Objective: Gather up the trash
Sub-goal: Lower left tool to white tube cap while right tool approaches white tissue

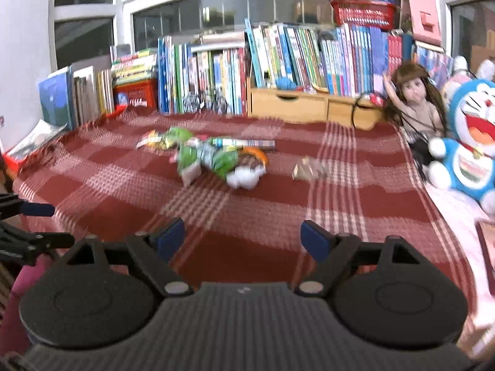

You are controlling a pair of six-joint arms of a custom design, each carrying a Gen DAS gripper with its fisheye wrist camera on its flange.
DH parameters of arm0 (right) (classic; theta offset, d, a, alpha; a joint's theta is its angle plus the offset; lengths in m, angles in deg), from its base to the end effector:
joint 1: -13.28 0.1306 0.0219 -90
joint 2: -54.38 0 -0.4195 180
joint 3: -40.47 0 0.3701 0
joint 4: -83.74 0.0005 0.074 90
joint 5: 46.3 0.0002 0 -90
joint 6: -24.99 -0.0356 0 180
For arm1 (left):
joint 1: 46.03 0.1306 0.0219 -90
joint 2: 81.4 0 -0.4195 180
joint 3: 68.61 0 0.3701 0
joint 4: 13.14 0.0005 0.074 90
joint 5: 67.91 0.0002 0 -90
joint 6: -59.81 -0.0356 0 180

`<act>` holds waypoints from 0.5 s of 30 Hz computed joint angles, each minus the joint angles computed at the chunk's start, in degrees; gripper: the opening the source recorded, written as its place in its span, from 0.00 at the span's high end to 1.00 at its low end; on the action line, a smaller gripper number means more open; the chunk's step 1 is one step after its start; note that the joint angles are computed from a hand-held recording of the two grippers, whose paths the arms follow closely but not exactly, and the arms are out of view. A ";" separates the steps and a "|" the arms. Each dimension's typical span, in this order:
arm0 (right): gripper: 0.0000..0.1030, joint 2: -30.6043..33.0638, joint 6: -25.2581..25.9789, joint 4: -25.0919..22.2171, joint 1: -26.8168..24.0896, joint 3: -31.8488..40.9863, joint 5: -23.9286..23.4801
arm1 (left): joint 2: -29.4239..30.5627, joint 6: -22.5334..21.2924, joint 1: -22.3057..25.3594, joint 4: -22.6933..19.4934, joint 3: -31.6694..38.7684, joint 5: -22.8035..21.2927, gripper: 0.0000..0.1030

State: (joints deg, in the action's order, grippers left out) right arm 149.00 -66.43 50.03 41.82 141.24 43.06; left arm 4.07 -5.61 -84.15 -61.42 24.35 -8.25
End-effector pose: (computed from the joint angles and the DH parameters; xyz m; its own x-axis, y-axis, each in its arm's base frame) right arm 0.4575 0.2487 0.5375 -0.4184 -0.1993 -0.8861 -0.4762 0.8789 0.0271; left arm 0.3529 -0.2547 0.5285 -0.5638 -0.0139 -0.8258 -0.0029 0.9999 -0.0148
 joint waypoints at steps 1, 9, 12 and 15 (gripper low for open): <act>0.14 1.51 0.23 1.48 -0.16 1.11 -0.34 | 0.65 -0.71 0.85 0.69 0.88 -0.02 0.18; 0.14 13.27 2.16 0.81 -0.11 15.44 0.46 | 6.30 -0.08 8.95 2.44 9.90 8.48 0.18; 0.14 14.89 0.14 -0.18 -0.80 18.81 -2.88 | 7.99 -0.20 10.51 1.85 12.75 10.42 0.18; 0.14 14.57 -4.15 0.71 -2.17 19.61 -6.08 | 9.06 -2.20 10.52 2.12 14.13 9.69 0.16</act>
State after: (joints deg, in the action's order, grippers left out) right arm 163.57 -70.57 50.74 39.65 160.85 36.98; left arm 13.13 -7.81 -73.63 -59.30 38.48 1.44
